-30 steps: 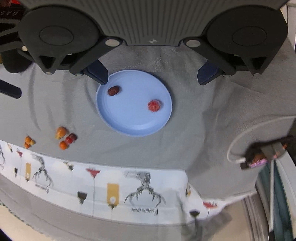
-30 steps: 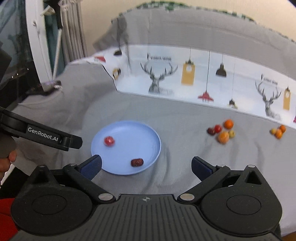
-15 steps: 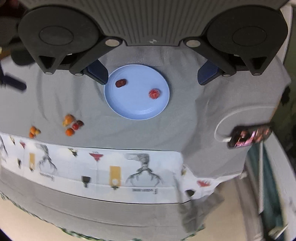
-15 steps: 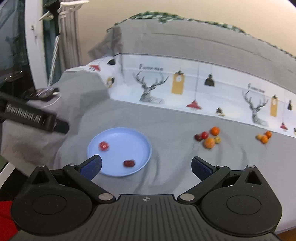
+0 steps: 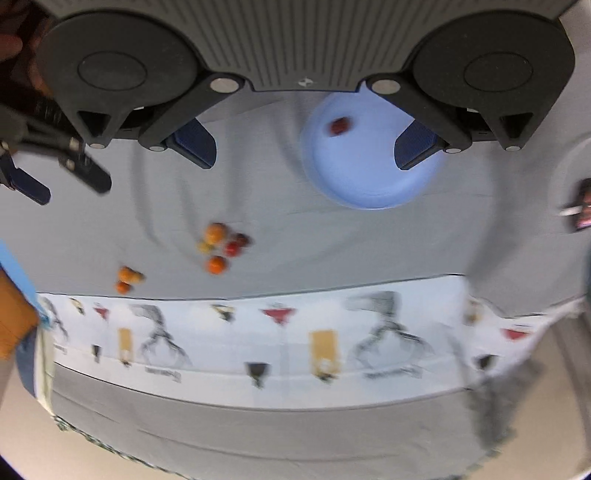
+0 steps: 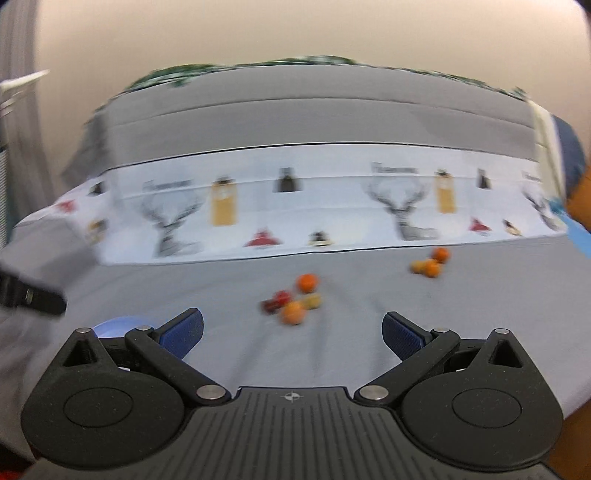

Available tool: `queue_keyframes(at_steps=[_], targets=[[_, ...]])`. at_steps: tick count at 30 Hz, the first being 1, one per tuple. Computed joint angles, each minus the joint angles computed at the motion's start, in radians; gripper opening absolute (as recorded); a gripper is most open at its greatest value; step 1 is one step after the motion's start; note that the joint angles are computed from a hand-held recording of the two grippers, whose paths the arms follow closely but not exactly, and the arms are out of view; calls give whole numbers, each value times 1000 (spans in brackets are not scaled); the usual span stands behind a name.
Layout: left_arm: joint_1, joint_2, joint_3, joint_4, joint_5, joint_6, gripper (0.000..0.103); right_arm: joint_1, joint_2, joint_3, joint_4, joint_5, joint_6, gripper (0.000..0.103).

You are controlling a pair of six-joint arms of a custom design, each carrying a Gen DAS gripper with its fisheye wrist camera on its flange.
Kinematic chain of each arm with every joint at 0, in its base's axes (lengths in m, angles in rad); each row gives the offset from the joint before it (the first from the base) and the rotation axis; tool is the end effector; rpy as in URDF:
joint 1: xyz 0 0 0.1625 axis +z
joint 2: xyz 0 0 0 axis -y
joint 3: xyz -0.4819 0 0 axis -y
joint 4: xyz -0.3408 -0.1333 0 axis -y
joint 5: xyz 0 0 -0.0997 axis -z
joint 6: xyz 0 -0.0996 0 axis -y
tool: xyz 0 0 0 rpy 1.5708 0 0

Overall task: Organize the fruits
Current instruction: 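Grasp an orange with the left gripper while the right gripper grasps a yellow fruit, then carry the orange and yellow fruit over the blue plate with both grippers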

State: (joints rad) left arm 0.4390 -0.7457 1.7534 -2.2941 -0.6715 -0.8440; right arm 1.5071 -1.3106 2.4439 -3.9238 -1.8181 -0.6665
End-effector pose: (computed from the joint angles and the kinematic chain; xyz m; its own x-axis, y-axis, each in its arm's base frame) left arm -0.4662 -0.4523 0.1138 -0.6929 0.1314 -0.7090 0.5283 0.7617 -0.3751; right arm 0.0837 -0.3995 0.3799 -0.7626 0.0166 0.6467 -0.5720 0.4497 -0.6860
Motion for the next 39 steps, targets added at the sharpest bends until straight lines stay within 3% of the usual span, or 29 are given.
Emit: queue_keyframes(at_steps=[6, 10, 13, 23, 25, 27, 31, 32, 33, 34, 35, 39], targets=[[97, 193, -185, -157, -82, 212, 103, -134, 0, -176, 141, 32, 51, 102], [159, 324, -330, -166, -93, 270, 103, -214, 58, -327, 256, 109, 114, 102], [200, 416, -431, -181, -80, 326, 102, -248, 141, -482, 364, 118, 172, 102], [323, 629, -759, -82, -143, 415, 102, -279, 468, -1021, 641, 11, 203, 103], [336, 661, -818, -51, -144, 418, 102, -276, 522, -1077, 578, 10, 148, 103], [344, 692, -890, 22, -138, 386, 102, -264, 569, -1152, 586, -19, 86, 103], [354, 720, -949, 43, -148, 363, 99, -258, 611, -1220, 580, -27, 67, 102], [353, 718, -942, 18, -148, 368, 93, -260, 611, -1217, 568, -21, 79, 87], [348, 719, -939, 13, -123, 360, 70, -258, 618, -1212, 522, -34, 75, 72], [343, 717, -936, 24, -96, 353, 48, -256, 619, -1205, 483, -43, 49, 40], [343, 707, -926, 25, -108, 352, 41, -259, 611, -1194, 480, -33, 36, 26], [349, 633, -805, -37, -171, 272, 40, -267, 548, -1114, 513, -25, 103, 26]])
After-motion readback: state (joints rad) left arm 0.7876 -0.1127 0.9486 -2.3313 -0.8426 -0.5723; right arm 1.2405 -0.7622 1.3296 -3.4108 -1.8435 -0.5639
